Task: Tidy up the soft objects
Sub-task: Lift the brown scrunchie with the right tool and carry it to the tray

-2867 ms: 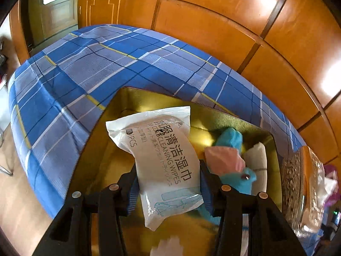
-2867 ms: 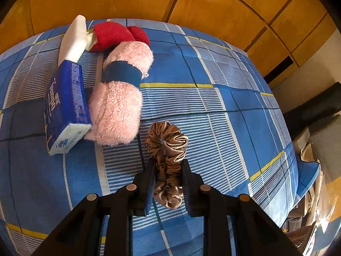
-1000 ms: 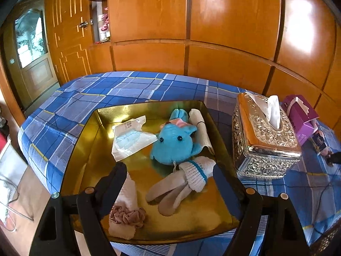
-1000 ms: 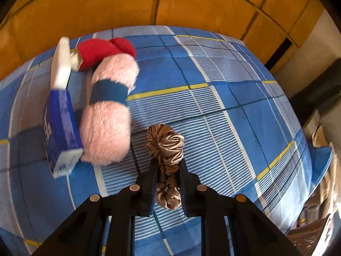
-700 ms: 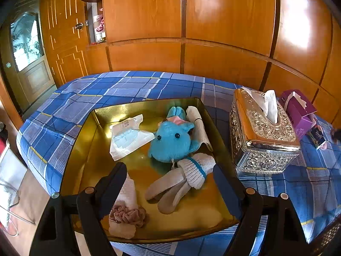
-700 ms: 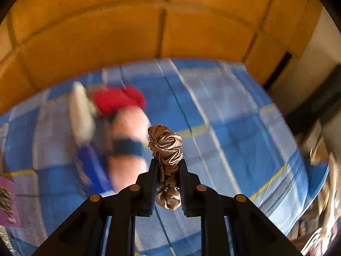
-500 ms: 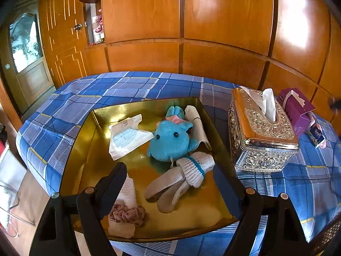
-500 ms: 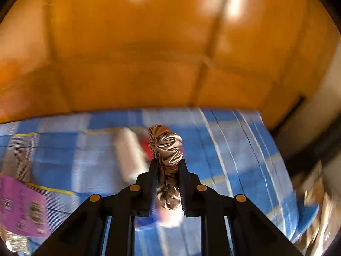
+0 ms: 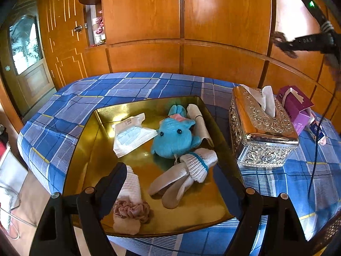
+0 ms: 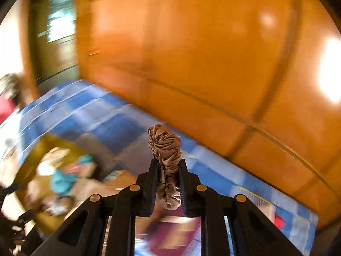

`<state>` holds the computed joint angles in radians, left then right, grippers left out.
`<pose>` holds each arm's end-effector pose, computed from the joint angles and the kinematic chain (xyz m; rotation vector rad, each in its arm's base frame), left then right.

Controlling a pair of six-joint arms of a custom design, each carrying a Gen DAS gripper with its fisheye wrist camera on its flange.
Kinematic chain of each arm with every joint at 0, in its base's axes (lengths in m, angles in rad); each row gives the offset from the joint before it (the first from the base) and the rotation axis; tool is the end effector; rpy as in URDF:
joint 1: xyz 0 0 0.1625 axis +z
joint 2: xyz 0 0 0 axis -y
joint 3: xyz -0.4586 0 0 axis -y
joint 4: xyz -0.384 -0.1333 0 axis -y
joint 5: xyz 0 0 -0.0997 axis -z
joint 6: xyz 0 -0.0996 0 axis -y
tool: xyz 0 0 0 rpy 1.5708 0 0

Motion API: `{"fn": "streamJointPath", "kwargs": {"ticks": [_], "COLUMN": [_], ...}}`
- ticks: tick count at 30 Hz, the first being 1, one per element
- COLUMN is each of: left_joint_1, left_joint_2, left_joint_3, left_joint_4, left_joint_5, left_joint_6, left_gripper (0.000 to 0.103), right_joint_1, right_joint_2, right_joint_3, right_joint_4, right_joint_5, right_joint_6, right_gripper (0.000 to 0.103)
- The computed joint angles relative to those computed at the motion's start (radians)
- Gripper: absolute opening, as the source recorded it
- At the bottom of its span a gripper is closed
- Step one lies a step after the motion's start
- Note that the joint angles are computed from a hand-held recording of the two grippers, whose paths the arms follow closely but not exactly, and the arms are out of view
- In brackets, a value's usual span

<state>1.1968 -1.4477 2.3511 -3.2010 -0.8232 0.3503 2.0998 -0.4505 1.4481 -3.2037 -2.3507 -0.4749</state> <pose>0.0348 -0.4616 0.3277 0.4871 2.2405 -0.8729 0.4298 -0.6098 0.0417 0.8242 -2.1399 0.7722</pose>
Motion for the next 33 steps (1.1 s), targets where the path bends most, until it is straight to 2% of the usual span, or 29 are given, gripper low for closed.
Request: {"fn": "streamJointPath", "kwargs": {"ticks": [3,9,17,25,31,33], "left_joint_1": [0.011,0.055,0.107,0.112,0.104,0.103], "left_joint_2": [-0.007,-0.024,-0.040,-0.025,-0.025,-0.023], "left_joint_3": [-0.001,-0.029,-0.057,-0.053,-0.045,-0.044], "left_joint_4": [-0.004,-0.034,-0.084,-0.095,-0.080,-0.079], "left_joint_5": [0.006,0.026,0.046,0.048,0.050,0.049], "left_joint_6": [0.000,-0.012,-0.033,-0.023,-0.032,-0.031], "left_gripper": [0.084,0.083,0.083,0.084,0.084,0.084], "right_joint_1": [0.024,0.043,0.020,0.025,0.032,0.034], "right_joint_2": [0.037,0.085,0.150,0.213,0.242,0.245], "right_joint_3": [-0.007,0.034,0.061,0.032,0.012,0.012], "right_joint_4": [0.084,0.199,0.283,0.329,0.333,0.321], "right_joint_5": [0.104,0.247,0.332,0.291,0.236,0.227], "right_joint_6": [-0.010,0.034,0.073,0.058,0.066,0.066], "right_gripper": [0.017,0.017,0.017,0.017,0.023,0.029]}}
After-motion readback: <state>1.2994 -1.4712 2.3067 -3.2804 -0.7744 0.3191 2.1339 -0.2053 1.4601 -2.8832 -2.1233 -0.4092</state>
